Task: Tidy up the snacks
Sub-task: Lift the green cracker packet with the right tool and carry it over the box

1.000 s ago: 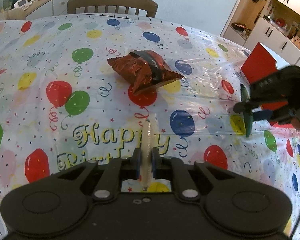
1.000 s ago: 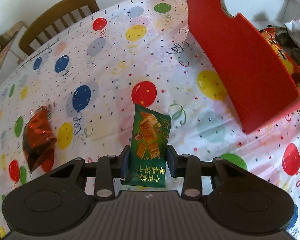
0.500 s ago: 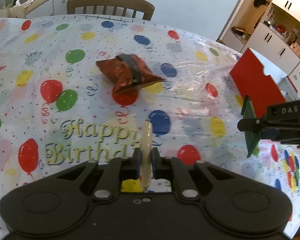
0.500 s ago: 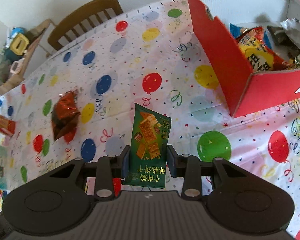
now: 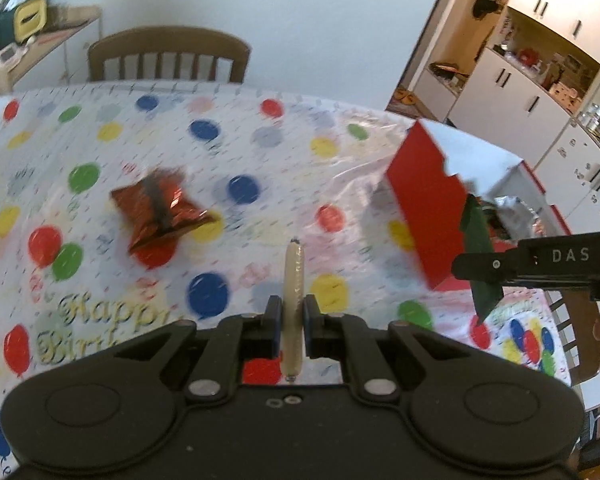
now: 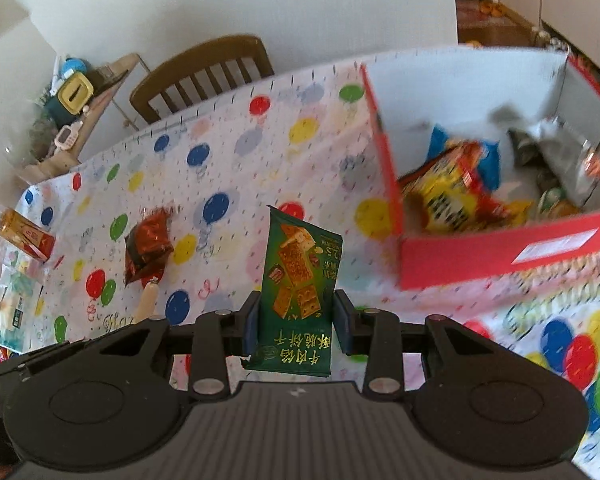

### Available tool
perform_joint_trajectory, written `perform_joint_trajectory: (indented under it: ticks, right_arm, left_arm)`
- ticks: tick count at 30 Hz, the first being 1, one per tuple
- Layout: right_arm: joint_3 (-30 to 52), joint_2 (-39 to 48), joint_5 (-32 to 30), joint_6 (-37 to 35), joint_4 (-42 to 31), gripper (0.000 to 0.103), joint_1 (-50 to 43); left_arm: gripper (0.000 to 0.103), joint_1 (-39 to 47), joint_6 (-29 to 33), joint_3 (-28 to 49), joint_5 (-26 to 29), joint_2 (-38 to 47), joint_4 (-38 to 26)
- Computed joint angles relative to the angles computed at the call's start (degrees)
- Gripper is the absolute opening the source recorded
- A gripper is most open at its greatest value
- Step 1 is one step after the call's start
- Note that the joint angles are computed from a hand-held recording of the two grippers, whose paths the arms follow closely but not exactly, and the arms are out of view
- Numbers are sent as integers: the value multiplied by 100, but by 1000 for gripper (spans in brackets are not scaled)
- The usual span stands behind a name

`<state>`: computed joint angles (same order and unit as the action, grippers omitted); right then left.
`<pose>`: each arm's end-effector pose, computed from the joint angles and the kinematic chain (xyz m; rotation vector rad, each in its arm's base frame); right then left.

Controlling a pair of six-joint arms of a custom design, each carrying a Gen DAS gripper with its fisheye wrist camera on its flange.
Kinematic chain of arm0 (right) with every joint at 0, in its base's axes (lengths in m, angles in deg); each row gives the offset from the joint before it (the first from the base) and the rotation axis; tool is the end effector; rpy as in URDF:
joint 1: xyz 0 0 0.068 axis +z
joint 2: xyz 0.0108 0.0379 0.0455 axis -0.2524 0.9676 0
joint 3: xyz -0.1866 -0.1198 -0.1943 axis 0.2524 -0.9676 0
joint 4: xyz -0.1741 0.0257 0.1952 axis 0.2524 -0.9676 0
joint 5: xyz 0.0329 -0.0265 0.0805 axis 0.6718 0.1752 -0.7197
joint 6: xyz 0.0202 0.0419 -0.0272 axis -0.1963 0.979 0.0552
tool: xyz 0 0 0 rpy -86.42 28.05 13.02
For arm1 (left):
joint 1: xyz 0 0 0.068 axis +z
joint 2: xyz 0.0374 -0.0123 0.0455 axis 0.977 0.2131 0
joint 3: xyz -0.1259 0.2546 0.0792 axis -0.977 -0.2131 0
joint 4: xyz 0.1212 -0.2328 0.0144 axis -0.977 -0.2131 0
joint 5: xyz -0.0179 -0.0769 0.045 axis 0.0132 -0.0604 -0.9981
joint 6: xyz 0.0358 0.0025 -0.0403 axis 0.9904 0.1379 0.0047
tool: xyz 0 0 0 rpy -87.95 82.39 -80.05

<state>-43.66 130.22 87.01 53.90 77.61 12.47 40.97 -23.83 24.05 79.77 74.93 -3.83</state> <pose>0.2289 0.1160 0.1364 0.2058 2.5260 0.4224 0.2141 -0.1551 0.1275 0.1471 2.4885 -0.3623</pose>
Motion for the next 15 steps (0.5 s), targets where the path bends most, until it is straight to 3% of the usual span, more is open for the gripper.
perform_joint_trajectory:
  ticks: [15]
  right_arm:
    - [-321, -911, -1096, -1998, -293, 36, -2382]
  left_arm:
    - [7, -1318, -212, 2306, -846, 997, -902]
